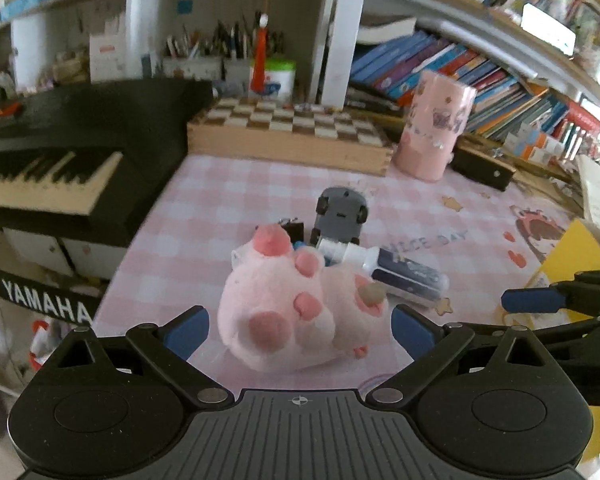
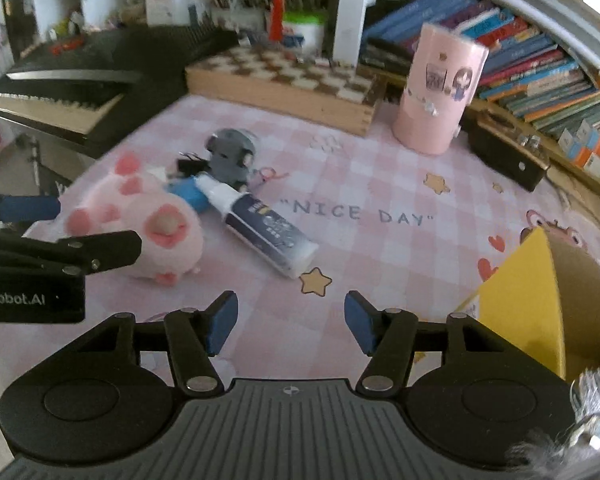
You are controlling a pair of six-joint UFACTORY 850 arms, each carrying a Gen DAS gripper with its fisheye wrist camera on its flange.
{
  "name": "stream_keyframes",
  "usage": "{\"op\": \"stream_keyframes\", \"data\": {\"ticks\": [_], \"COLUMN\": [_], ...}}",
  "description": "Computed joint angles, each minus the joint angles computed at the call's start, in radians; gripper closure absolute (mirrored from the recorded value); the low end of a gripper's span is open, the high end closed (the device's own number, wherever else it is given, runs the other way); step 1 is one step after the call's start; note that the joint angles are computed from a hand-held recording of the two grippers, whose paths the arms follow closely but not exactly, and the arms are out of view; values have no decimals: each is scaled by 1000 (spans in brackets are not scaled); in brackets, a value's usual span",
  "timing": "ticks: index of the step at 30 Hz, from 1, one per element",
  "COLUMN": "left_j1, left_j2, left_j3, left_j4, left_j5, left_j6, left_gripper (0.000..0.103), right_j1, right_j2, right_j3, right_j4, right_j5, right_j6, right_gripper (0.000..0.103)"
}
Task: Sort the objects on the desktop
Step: 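Move both open tools toward the pink plush pig and tube, then close the left tool on the pink plush pig while the right tool closes on the spray bottle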
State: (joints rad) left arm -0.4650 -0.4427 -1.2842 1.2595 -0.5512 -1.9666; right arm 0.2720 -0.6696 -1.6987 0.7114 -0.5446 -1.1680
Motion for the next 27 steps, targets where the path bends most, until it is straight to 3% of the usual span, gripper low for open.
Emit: {"op": "stream_keyframes", "data": {"ticks": [5,14,20,23,27], "left_j1": [42,67,79,76,64], "left_j2": [-42,-43,-6,28,92], "left_j3": [-37,-23,12,45,115], "left_j4": [-72,-16,-42,-47,42], "left_j5": [75,146,198,190,149], "left_j6": [34,-44,-48,-70,-228], "left_gripper": [4,5,17,18,18], "right_j1": [19,40,55,59,56], "right_j2": [-92,-184,-222,-240,-275], "right_j3": [-126,-254,-304,-333,-393], "right_j4": [-126,-183,-193,-185,-175], "right_j5": [-68,-120,-128,-140,-187], "right_j6": [125,125,50,21,28], "right_gripper": [47,45,47,47,52]}}
